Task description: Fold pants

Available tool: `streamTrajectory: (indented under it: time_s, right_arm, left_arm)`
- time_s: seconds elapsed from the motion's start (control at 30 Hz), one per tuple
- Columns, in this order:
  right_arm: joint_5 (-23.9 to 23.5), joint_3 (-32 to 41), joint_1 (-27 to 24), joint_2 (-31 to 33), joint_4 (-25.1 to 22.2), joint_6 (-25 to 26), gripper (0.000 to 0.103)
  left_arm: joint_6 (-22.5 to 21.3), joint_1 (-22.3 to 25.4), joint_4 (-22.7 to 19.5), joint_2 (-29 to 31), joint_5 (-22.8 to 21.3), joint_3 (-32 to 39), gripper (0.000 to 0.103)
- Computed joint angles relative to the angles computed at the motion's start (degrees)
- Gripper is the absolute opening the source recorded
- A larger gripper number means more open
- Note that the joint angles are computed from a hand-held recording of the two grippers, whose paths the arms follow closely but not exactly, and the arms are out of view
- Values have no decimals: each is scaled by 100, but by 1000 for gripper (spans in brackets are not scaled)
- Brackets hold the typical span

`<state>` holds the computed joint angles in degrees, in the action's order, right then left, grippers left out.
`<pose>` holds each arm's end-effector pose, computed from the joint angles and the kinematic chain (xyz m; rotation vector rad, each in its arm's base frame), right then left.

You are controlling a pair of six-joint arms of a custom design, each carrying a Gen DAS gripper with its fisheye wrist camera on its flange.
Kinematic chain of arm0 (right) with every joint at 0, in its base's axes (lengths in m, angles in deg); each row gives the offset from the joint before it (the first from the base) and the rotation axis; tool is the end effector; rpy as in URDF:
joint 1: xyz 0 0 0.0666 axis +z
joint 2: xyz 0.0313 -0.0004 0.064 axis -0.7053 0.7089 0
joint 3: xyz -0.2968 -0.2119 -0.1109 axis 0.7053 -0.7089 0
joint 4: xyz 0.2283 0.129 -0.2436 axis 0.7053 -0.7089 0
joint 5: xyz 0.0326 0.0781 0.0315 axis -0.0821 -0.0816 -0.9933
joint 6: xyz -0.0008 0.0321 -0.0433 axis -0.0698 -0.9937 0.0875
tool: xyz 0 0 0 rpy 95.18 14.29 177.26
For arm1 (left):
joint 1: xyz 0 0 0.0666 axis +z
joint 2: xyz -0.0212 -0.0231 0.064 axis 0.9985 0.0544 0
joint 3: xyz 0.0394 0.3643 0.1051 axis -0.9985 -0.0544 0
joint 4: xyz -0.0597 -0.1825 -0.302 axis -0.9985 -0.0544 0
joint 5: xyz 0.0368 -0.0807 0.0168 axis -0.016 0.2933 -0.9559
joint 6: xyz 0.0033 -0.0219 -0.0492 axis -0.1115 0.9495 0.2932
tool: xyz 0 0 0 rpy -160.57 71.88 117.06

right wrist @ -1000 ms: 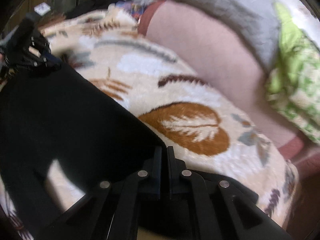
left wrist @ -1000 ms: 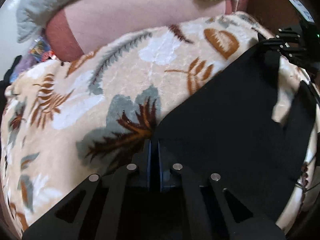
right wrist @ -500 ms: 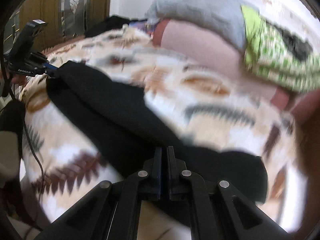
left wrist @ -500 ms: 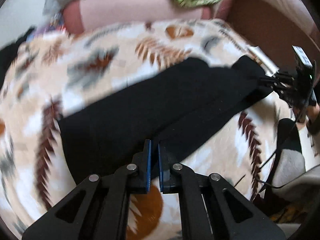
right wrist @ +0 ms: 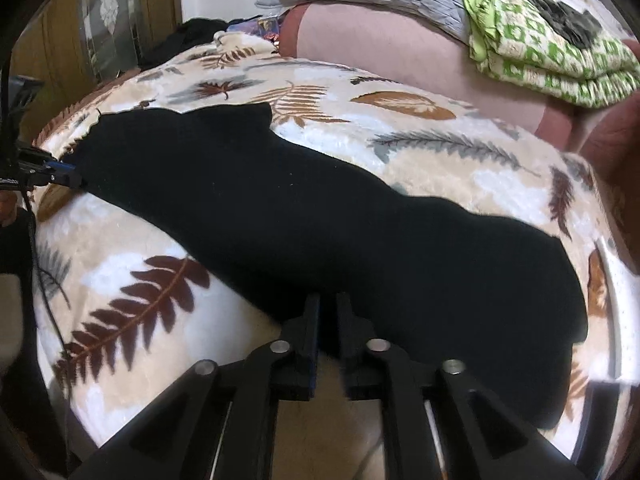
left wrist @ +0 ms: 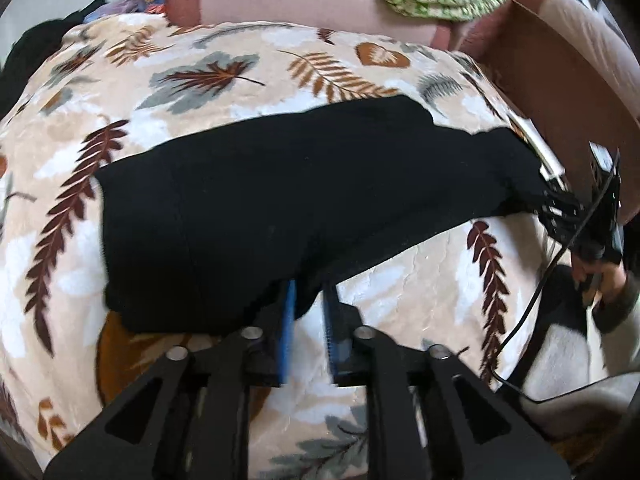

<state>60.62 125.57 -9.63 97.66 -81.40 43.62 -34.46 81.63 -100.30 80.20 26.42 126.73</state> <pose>0.2938 0.1922 0.3118 -0.0498 2.5259 -0.0225 0.4379 -0.0547 0.3260 0.8449 2.5713 -0.4533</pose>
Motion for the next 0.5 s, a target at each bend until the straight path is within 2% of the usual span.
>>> streamTrajectory:
  time_s: [0.03,0.1,0.2,0.33,0.5]
  right_arm:
    - [16,-74,-6,-146,-11,-119,29]
    - [189,-266,-40,-582,-58,-455,38]
    - [359,-553,-343,-1168,-149,-1029,39]
    - [388,-709,-990,-1420,-297,-1509,39]
    - [397,-741,-1607,-1275,-205,-1766,39]
  left_arm:
    - [46,40,4,-74,-36,16,23]
    - [100,91,166,-283,-109,-16,37]
    - [198,91,473,-563,-54,-58,53]
    - [495,-152,591,-505,190,17,59]
    - [854,-684,912,-280,-19,-93,59]
